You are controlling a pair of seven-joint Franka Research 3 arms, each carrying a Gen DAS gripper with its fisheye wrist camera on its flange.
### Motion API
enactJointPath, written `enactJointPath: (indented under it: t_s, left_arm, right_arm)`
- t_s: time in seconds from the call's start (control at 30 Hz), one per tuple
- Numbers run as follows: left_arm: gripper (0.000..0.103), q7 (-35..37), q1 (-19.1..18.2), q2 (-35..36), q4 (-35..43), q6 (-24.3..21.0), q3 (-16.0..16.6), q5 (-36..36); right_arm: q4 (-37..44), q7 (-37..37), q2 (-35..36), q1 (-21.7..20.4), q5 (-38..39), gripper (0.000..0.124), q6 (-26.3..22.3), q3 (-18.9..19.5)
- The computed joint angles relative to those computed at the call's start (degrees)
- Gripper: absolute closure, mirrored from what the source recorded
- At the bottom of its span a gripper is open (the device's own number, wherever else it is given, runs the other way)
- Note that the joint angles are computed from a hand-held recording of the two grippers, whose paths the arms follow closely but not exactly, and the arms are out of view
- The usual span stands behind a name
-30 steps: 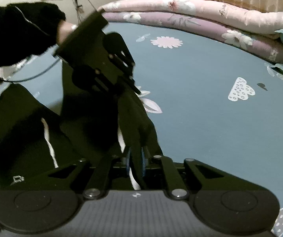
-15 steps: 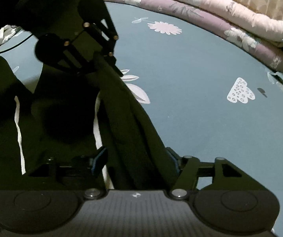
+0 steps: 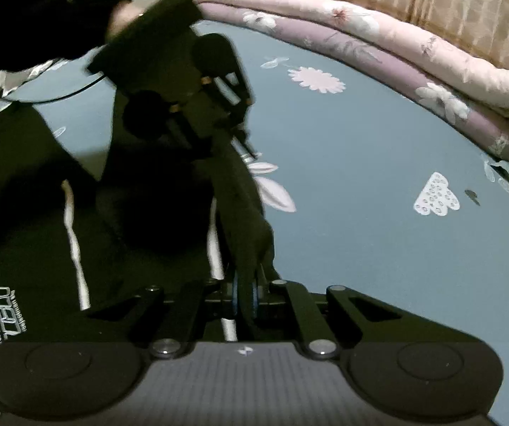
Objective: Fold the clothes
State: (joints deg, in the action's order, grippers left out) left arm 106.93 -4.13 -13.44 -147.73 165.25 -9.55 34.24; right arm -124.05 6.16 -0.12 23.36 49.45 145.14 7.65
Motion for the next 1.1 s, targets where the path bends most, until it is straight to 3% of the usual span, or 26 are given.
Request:
enactJointPath:
  t_s: [0.13, 0.2, 0.23, 0.27, 0.53, 0.63, 0.8, 1.1]
  left_arm:
    - [0.068, -1.3, 1.7, 0.2, 0.1, -2.3, 0.4, 0.7]
    - [0.079, -3.4, 2.5, 0.0, -0.2, -4.4, 0.2, 1.1]
    - [0.094, -5.6, 3.3, -0.6, -0.9, -4.5, -0.4, 2.7]
    - [0.100, -7.4, 3.8, -1.4, -1.6, -4.3, -0.8, 4.2]
    - [0.103, -18.2, 3.9, -13.4, -8.7, -4.3, -4.6, 9.9]
    - [0.103, -20.2, 1.3, -20.0, -11.4, -6.8, -6.1, 9.5]
    - [0.103, -22.1, -6.0, -30.4, -15.5, -11.6, -7.6, 5.2]
    - [0.103, -25.6, -15.7, -40.6, -18.3, -20.1, -11.0, 1.1]
  right_arm:
    - [-2.1, -0.3, -1.8, 0.5, 0.4, 0.116, 1.7, 0.1]
    - [-2.9, -0.5, -2.4, 0.7, 0.8, 0.116, 2.5, 0.0]
    - [-3.4, -0.7, -2.8, 0.8, 1.2, 0.116, 3.0, -0.1]
    - [-4.0, -0.6, -3.3, 1.0, 1.2, 0.116, 3.6, -0.1]
    - [-9.9, -0.6, -7.5, 3.6, 0.8, 0.116, 12.7, 0.0]
    - [-12.5, 0.5, -9.4, 4.8, -0.2, 0.116, 16.5, 0.0]
    - [-16.8, 4.1, -13.4, 6.9, -1.1, 0.116, 19.8, -0.9]
    - [-25.0, 12.8, -22.0, 10.5, -6.8, 0.115, 24.4, -2.0]
